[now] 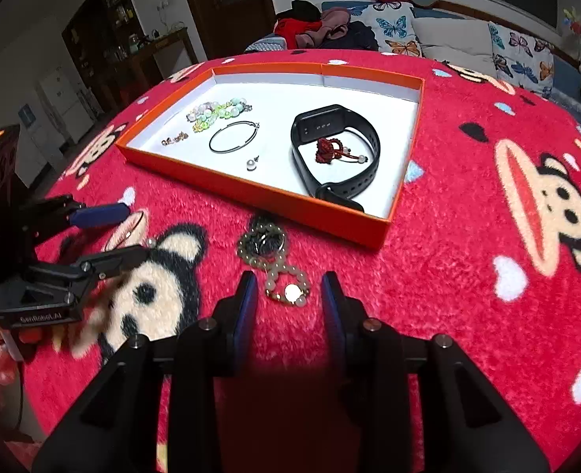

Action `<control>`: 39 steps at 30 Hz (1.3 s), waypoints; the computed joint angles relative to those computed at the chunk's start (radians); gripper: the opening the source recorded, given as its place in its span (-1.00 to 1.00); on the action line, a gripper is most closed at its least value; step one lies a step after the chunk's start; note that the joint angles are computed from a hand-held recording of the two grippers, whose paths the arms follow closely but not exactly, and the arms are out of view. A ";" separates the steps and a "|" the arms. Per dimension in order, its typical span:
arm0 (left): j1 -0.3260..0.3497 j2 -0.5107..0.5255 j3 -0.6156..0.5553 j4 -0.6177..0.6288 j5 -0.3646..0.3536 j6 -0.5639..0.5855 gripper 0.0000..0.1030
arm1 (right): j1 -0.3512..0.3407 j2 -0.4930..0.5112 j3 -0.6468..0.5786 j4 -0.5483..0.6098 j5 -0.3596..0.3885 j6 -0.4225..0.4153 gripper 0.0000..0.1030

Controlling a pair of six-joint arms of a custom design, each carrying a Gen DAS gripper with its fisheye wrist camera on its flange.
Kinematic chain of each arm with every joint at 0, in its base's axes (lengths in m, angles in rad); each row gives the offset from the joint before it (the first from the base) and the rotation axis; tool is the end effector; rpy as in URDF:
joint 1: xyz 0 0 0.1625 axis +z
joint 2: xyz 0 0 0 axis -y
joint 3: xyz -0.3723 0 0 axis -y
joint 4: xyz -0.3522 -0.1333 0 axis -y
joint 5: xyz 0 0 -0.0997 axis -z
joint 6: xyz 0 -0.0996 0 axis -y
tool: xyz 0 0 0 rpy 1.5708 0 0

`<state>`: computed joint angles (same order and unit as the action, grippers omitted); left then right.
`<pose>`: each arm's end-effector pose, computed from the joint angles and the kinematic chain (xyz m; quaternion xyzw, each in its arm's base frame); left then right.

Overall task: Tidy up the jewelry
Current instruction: 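Position the open left tool around the hoop while the right tool lowers onto the chain pendant, then grasp the chain pendant with the right tool while the left tool closes on the hoop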

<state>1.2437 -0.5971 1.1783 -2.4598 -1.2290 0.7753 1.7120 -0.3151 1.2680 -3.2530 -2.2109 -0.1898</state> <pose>-0.0753 -0.7408 0.1192 0.4878 0.8432 -0.1099 0.1974 0.1696 -0.6684 -0.0023 0.0354 -0.8932 0.3313 0.3021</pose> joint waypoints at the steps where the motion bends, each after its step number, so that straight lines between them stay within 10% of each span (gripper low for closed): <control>1: 0.000 0.000 0.000 0.000 0.000 0.000 0.19 | 0.000 0.002 -0.004 0.001 -0.002 0.000 -0.43; 12: 0.001 -0.001 0.004 -0.007 -0.004 0.010 0.18 | 0.014 0.005 0.015 -0.033 -0.030 -0.022 -0.87; 19: 0.003 -0.012 0.013 -0.013 -0.014 0.012 -0.05 | 0.030 -0.006 0.046 -0.100 -0.033 -0.041 -0.88; 22: 0.004 -0.021 0.014 0.012 -0.029 0.007 -0.66 | 0.041 -0.012 0.057 -0.129 -0.035 -0.051 -0.88; 30: 0.007 -0.052 0.044 0.018 -0.054 0.012 -0.66 | 0.067 -0.020 0.061 -0.191 -0.031 -0.097 -0.88; 34: 0.007 -0.067 0.047 0.045 -0.064 -0.007 -0.60 | 0.070 -0.021 0.062 -0.200 -0.027 -0.103 -0.88; 39: 0.007 -0.076 0.066 -0.023 -0.052 -0.004 0.28 | 0.067 -0.021 0.065 -0.190 -0.020 -0.095 -0.88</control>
<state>1.2504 -0.6732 1.2446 -2.4833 -1.2811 0.7712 1.7789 -0.3360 1.3334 -3.4432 -2.2306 -0.2852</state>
